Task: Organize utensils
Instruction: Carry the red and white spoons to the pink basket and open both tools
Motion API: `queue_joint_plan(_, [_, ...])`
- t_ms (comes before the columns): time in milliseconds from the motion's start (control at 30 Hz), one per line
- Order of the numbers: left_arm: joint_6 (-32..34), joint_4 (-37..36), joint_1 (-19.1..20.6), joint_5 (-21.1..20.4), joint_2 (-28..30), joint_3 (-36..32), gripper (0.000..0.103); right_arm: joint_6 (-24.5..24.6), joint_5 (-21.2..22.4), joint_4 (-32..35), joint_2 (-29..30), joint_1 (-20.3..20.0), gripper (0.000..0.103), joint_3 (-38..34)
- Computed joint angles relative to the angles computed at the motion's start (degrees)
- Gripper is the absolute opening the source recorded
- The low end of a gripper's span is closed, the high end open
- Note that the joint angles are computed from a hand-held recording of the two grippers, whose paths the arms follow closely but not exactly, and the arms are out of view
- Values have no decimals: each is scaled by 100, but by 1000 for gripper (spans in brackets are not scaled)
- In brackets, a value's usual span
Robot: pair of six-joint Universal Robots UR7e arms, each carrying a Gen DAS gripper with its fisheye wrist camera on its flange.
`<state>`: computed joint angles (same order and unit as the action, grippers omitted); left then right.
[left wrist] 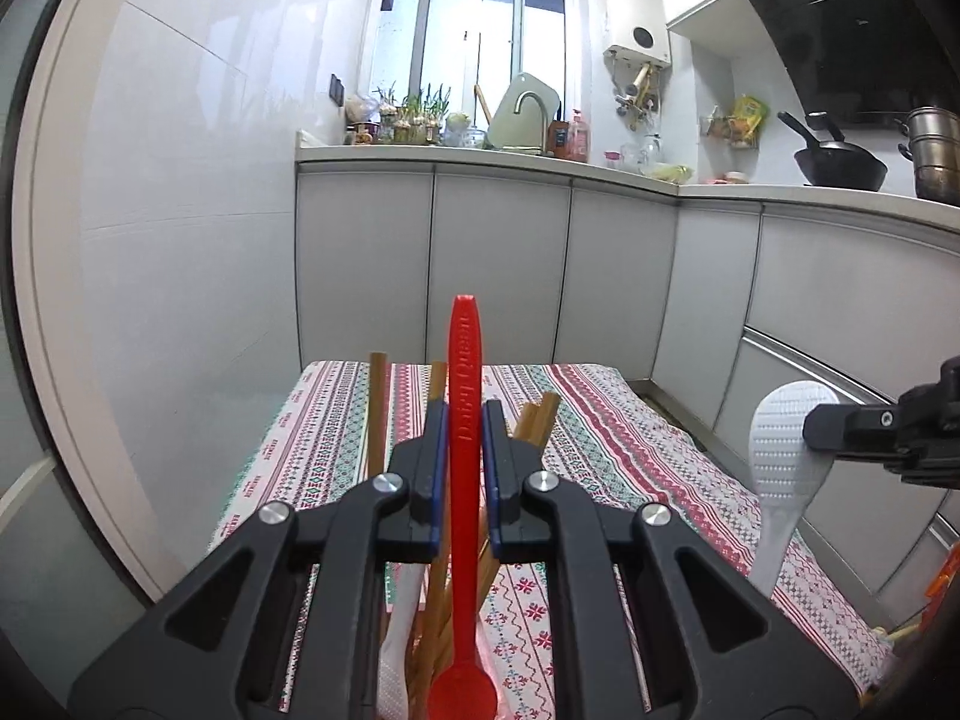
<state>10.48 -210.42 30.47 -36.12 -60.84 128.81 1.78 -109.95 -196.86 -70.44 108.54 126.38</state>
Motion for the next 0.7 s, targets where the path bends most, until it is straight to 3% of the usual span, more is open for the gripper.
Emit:
queue_joint_plan(233, [96,-465,-21,-24,-76,-55,12,28,33,37,-3,3,4,9])
queue_joint_plan(400, [-369,-127,123,-68,-114,-11,12,87,47,56,12,-24,4,8])
queue_joint_plan(700, [-181,-342,128,-57,74,-60,12,71,100,19,36,-37,4,13])
